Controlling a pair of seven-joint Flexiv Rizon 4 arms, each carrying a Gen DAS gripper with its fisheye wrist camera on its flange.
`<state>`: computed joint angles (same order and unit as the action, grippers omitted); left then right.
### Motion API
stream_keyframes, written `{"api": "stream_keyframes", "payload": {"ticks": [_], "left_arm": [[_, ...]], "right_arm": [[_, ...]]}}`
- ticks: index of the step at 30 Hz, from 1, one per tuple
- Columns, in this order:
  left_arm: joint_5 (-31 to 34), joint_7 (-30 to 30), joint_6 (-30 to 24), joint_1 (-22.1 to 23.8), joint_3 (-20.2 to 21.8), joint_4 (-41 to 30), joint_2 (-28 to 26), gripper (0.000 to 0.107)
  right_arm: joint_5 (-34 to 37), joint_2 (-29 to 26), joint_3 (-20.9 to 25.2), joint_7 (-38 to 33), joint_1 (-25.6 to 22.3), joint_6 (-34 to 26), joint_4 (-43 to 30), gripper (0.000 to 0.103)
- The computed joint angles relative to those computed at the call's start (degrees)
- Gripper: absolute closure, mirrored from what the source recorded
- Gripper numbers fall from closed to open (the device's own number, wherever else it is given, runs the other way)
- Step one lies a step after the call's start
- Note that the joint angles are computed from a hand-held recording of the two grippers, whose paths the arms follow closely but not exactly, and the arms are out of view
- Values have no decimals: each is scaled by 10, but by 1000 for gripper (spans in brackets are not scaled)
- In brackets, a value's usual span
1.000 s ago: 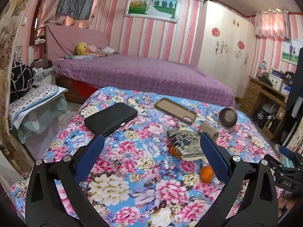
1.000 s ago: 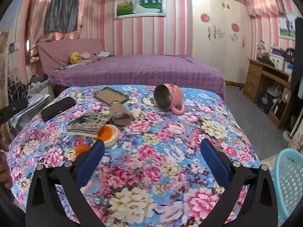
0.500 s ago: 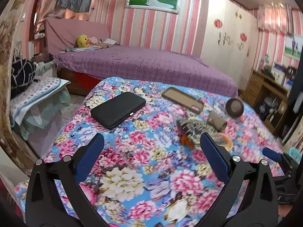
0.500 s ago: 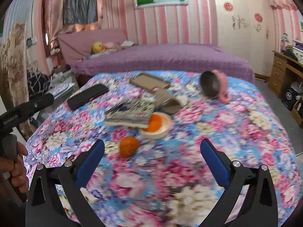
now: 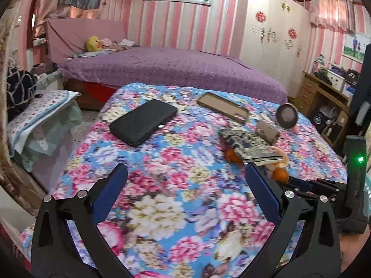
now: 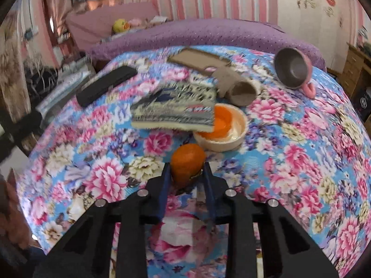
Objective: Collect trash
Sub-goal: 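Grasp the printed snack packet with the left gripper while the right gripper holds the tangerine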
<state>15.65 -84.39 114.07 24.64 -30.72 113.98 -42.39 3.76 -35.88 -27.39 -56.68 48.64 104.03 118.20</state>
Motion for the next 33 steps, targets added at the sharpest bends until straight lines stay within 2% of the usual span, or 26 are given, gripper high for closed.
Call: {"api": "stream_keyframes", "payload": {"ticks": [5,7,10,12,14,19,23,27,33], "left_arm": [[5,25,-57,14,-65,-23,-35,9],[-17,41,-68,-7,-60,-33,-40,9],[-57,58,-71,-71,-17,-57,-37,9],[-87,67,-76,-129,33,-82,-35,9],[-114,75,-92,-166,59,-108,-42,9],[-144,95,-111,-172,37,-129,-61,9],[-180,97,-107,-260,120,-155,-57,9],[-219,92,-119,-320,186,-177,-58,9],[-248,92,-158,-347,218,-197,-63,9]], "right_arm": [[52,9,-58,-24,49,48,41,75],[67,16,-60,-38,46,54,47,75],[88,19,-77,-61,55,55,58,75],[92,29,-68,-74,43,60,65,75],[97,35,-63,-88,34,64,70,75],[107,51,-21,-115,-15,76,76,75],[114,60,14,-126,-54,84,76,75],[118,64,40,-137,-77,91,75,74],[121,69,75,-150,-107,97,71,73]]}}
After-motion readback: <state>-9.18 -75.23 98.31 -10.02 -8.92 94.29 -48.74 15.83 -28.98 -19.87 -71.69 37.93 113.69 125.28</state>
